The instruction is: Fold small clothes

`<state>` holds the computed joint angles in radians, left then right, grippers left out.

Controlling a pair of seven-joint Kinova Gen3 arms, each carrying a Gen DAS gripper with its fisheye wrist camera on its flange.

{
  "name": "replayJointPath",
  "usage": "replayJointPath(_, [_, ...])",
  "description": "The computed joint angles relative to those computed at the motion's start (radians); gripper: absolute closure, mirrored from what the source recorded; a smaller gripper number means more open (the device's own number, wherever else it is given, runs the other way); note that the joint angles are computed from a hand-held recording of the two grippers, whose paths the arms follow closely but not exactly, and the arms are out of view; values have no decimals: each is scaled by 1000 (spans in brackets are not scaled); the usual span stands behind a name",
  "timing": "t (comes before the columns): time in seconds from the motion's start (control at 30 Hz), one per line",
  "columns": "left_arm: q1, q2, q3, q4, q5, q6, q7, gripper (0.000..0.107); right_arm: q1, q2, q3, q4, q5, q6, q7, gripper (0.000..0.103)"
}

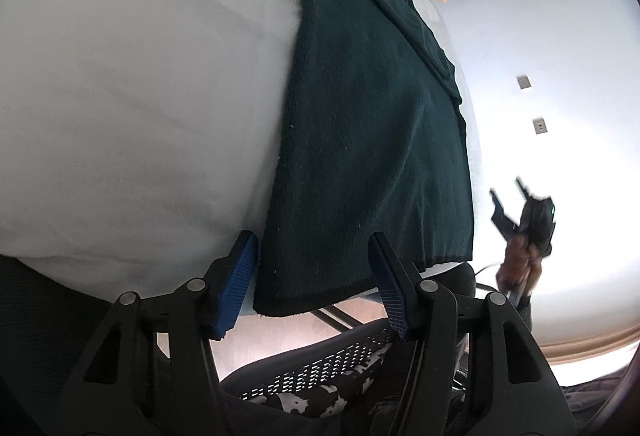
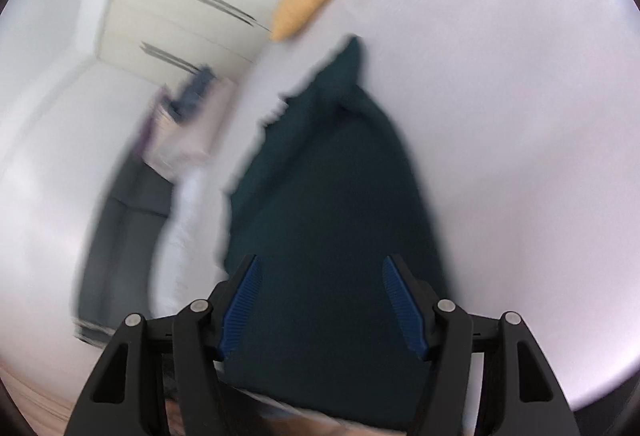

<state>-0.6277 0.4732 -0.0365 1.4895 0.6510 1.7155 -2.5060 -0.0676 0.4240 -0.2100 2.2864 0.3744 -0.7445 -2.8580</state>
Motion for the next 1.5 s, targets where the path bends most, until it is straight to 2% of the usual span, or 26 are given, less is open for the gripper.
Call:
replayJointPath(0.1, [-5,4,0,-3,2,8,-1,52,14,85,14,-139,39,-42,-72,29])
replayJointPath(0.13, [-7,6,0,-4,4,10,0,52,7,112,20,-185,38,-40,-95,24])
replayJointPath(0.27, [-19,20,-2,-4,19,24,12,52,-76,281,104,-370,-24,-107,-251,22])
replayJointPath(0.3, [-22,25,-2,-6,23,28,17,51,-69,318,94,-417,-26,-103,-281,22])
replayJointPath(0.37, [-26,31,-1,-12,24,35,22,51,-14,370,20,-491,-7,-48,-319,22])
replayJointPath(0.47, [-28,40,2,-24,19,45,29,51,57,422,-78,-547,-59,-10,-257,23])
replayJointPath(0.57, [-29,45,4,-32,18,51,34,51,105,443,-145,-549,-156,-28,-143,23])
replayJointPath(0.7, [-29,48,7,-33,19,50,40,51,103,434,-110,-524,-201,-63,-112,27])
replayJointPath(0.77, [-30,48,7,-32,19,49,38,51,120,440,-125,-497,-217,-110,-89,31])
replayJointPath(0.83, [-31,47,8,-32,19,51,39,51,109,450,-105,-490,-217,-152,-100,32])
replayJointPath(1.0, [-32,47,7,-31,22,53,44,51,116,472,-107,-496,-236,-179,-81,38])
replayJointPath(1.07, [-33,47,7,-31,23,53,42,51,106,483,-100,-498,-245,-197,-81,44])
replayJointPath(1.13, [-33,49,8,-32,24,53,42,51,86,471,-92,-483,-274,-196,-46,45])
replayJointPath(1.2, [-34,49,8,-32,26,55,43,51,59,454,-67,-456,-277,-223,-39,43])
replayJointPath(1.3, [-37,50,9,-32,28,57,38,51,74,449,-107,-372,-323,-338,-34,35])
replayJointPath(1.33, [-38,52,9,-33,29,57,37,51,68,440,-114,-349,-360,-361,-24,30])
replayJointPath(1.4, [-38,56,10,-37,29,59,35,51,50,398,-106,-306,-414,-357,4,21])
replayJointPath(1.5, [-39,58,10,-39,29,60,34,51,36,356,-81,-295,-421,-318,26,19])
